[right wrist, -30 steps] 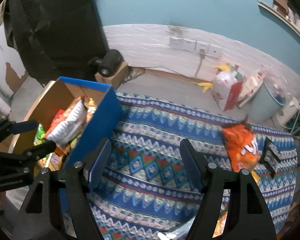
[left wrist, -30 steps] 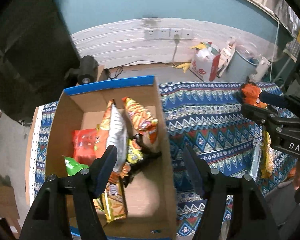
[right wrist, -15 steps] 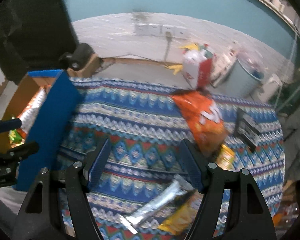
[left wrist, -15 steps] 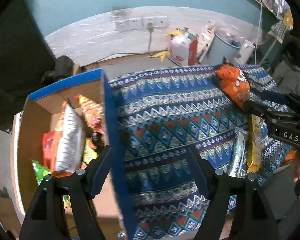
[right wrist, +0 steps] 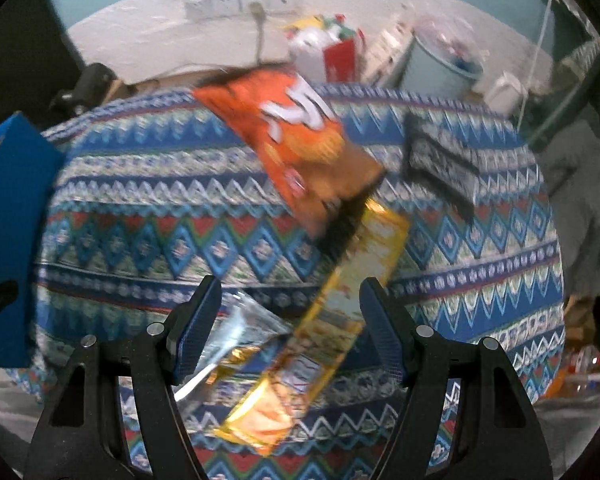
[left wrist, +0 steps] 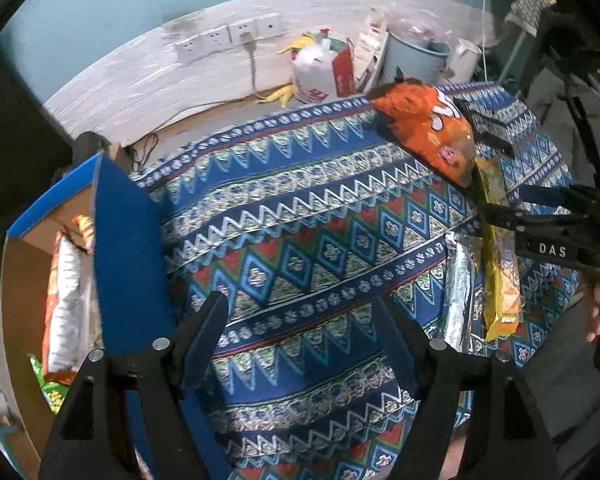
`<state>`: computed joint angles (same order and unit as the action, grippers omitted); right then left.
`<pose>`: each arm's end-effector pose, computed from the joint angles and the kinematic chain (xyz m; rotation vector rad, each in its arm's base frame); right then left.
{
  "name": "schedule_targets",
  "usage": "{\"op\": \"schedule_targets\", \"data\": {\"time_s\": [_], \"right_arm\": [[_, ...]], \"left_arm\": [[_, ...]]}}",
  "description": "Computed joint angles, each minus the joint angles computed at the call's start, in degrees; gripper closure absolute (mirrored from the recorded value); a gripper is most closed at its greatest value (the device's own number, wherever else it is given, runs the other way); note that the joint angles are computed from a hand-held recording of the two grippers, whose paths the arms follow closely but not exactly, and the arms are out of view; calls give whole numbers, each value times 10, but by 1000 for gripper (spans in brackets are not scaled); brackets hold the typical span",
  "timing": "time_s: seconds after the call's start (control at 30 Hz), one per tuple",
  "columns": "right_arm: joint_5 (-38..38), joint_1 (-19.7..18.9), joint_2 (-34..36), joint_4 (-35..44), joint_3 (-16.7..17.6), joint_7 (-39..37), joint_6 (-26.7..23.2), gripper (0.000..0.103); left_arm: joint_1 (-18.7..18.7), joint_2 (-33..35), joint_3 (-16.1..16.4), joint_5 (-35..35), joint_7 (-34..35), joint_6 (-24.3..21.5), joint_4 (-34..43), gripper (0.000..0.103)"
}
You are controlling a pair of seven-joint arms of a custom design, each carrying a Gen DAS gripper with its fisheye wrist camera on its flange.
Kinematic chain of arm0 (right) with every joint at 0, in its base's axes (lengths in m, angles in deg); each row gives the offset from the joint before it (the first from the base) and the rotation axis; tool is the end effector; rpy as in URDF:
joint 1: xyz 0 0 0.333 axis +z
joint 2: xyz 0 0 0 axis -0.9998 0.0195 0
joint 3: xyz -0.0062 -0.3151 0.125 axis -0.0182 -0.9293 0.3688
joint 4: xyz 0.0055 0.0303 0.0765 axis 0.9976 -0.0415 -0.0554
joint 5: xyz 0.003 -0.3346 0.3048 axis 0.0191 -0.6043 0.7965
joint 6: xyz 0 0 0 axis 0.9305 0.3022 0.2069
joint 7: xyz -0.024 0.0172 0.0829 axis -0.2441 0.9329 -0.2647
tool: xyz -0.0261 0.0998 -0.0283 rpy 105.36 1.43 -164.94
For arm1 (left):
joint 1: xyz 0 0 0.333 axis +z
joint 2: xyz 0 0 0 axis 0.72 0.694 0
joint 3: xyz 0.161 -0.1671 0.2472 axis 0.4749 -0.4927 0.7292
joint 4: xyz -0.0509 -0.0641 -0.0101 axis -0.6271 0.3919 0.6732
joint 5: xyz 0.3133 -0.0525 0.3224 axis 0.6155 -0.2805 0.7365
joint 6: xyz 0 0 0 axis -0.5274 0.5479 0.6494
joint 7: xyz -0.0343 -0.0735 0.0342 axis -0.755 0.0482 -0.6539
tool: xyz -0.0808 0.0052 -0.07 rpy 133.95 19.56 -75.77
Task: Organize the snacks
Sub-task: 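Move both grippers back over the remaining snacks on the cloth, then grasp the long yellow snack bar with the right gripper while the left grasps the silver foil bag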
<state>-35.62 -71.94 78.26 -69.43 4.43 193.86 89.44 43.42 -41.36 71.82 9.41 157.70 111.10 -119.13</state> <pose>0.6693 0.2106 0.4990 -2.0175 2.0785 -0.3884 0.6531 -0.1204 0.5554 -1.6390 2.3574 -0.4028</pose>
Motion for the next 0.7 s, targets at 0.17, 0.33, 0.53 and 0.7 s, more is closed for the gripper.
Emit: {"op": "schedule_targets", "data": {"time_s": [0.17, 0.33, 0.53, 0.7], "right_arm": [[2, -7, 7, -5, -7, 18, -14, 31], [34, -17, 14, -11, -8, 17, -22, 31], [68, -26, 17, -26, -6, 3, -27, 46], [56, -14, 13, -36, -1, -8, -22, 57]], "left_arm": [[-6, 26, -6, 7, -11, -16, 17, 27], [-10, 50, -11, 15, -26, -31, 36, 27], [-13, 63, -16, 22, -27, -39, 45, 27], [-14, 62, -19, 10, -16, -45, 44, 27]]}}
